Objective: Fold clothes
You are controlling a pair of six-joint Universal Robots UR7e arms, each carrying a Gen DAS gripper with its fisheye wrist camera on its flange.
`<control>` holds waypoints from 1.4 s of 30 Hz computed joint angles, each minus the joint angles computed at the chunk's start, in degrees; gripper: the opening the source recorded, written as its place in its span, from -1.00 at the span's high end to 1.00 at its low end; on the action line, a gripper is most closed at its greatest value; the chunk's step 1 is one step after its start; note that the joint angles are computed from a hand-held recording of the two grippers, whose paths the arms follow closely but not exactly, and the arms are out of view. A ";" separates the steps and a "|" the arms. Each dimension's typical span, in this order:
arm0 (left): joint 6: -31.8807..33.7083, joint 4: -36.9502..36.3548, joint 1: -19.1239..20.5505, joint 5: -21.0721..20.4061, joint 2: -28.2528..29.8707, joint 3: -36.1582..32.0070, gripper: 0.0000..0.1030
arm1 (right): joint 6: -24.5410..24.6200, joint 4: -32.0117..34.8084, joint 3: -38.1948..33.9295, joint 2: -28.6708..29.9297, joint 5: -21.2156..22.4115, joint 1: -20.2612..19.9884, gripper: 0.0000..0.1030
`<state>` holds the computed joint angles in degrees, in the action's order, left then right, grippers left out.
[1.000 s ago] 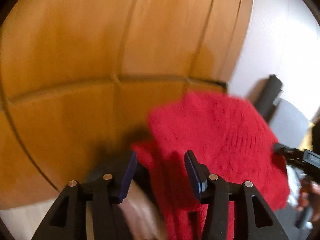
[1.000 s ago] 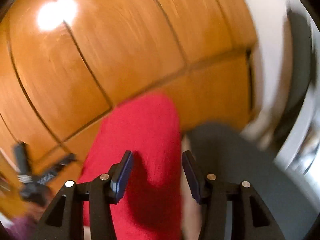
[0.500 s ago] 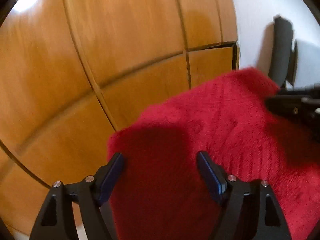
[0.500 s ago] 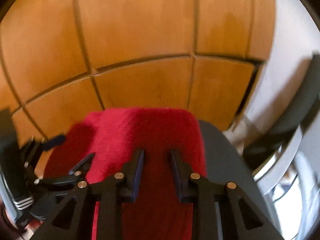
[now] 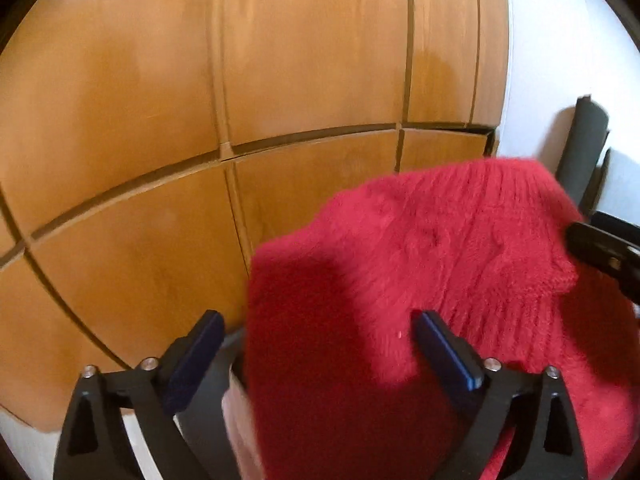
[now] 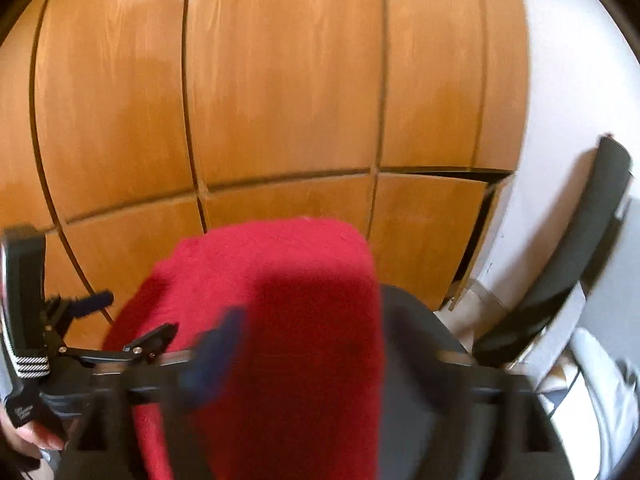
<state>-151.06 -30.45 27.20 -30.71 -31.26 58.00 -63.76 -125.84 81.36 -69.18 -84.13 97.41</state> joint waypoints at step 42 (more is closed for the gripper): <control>10.90 -21.58 -15.64 -12.98 14.45 0.00 -0.21 | -23.46 -6.72 37.05 -34.88 19.01 -31.98 -0.99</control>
<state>-140.15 -52.04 11.56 -43.69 -16.81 58.00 -87.22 -132.56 118.40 -104.06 -65.12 65.43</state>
